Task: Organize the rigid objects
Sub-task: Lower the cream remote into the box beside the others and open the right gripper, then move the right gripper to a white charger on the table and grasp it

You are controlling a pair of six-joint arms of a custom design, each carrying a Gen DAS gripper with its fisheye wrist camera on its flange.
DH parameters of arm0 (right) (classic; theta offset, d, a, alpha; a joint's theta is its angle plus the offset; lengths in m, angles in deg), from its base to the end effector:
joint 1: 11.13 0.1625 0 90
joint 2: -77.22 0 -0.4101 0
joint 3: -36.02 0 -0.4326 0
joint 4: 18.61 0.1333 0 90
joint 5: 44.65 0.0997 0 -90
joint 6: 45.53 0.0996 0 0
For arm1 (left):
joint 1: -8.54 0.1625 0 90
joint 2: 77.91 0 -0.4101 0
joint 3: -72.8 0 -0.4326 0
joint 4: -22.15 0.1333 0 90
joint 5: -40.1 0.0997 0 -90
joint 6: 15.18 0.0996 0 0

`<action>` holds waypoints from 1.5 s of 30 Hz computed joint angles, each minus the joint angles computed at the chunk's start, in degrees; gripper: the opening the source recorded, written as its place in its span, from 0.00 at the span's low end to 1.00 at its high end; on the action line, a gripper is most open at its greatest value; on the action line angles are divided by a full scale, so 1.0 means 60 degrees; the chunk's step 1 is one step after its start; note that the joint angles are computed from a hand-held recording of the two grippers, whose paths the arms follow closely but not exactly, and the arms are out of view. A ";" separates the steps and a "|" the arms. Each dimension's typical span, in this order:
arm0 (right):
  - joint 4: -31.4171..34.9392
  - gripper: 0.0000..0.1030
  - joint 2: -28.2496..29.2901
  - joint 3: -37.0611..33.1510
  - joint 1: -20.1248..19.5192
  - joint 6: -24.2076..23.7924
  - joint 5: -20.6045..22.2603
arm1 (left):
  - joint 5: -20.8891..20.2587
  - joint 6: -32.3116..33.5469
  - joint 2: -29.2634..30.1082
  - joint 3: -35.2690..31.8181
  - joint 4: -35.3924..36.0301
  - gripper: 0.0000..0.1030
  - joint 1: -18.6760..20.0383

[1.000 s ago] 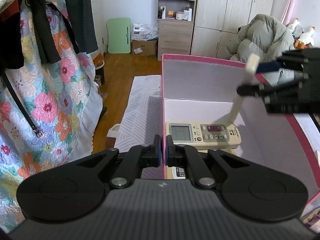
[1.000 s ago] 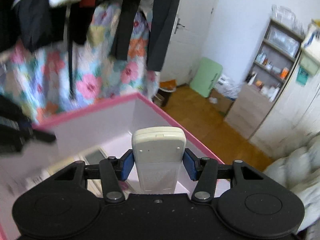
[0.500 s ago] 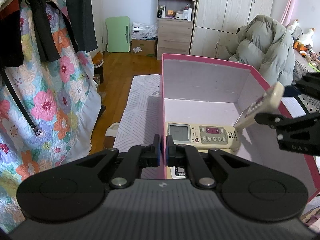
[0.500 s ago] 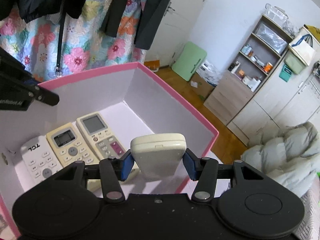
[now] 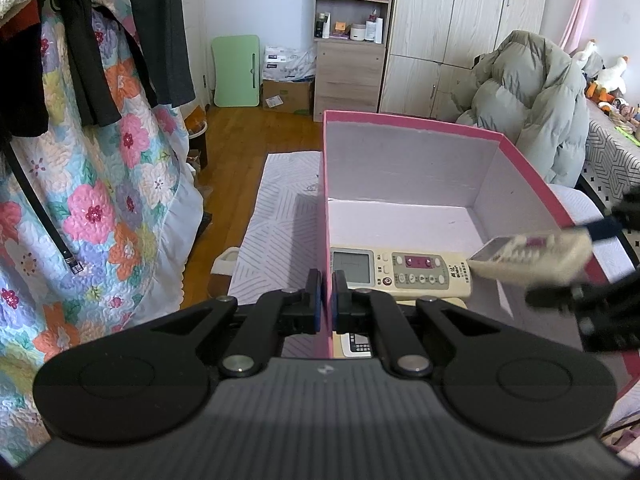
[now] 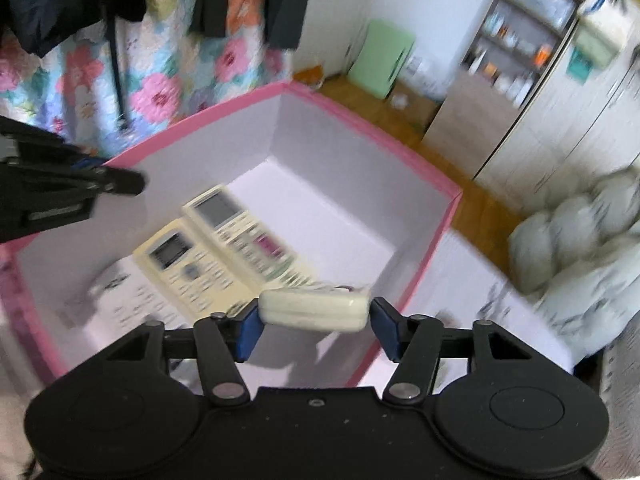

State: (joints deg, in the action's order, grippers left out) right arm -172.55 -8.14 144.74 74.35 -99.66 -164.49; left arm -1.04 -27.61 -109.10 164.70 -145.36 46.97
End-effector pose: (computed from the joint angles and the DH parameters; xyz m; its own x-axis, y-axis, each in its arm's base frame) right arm 0.0392 -0.5671 0.3990 -0.5402 -0.3844 0.7486 -0.6450 0.7605 -0.0749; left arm -0.4007 -0.5839 -0.0363 -0.7273 0.2431 -0.6418 0.6076 0.6629 -0.4374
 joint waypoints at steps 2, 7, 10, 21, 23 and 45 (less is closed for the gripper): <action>0.0966 0.63 -0.0334 -0.0066 -0.0079 0.0541 0.0388 | 0.0004 0.0016 0.0001 0.0002 -0.0011 0.04 -0.0001; 0.1329 0.63 -0.1210 0.0072 -0.0327 0.0418 0.1741 | 0.0000 0.0051 -0.0012 0.0009 -0.0053 0.04 -0.0010; 0.2057 0.64 -0.1611 -0.0286 -0.0587 0.0680 0.2498 | -0.0012 0.0042 0.0017 -0.0002 -0.0083 0.04 -0.0012; 0.3751 0.64 -0.2257 -0.0754 -0.2163 0.0218 0.3239 | -0.0076 -0.0322 -0.0010 0.0059 -0.0095 0.04 -0.0004; 0.3994 0.64 -0.2229 -0.0762 -0.2340 -0.0061 0.3083 | -0.0086 -0.0378 -0.0021 0.0088 -0.0146 0.04 0.0004; 0.2428 0.59 -0.0946 -0.0374 -0.2582 -0.1871 0.1317 | 0.0190 -0.0237 0.0167 -0.0095 -0.0033 0.03 -0.0093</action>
State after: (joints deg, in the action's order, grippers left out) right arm -157.98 -13.81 142.50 58.86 -110.88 -156.59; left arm 0.10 -29.03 -108.09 164.12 -145.56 46.42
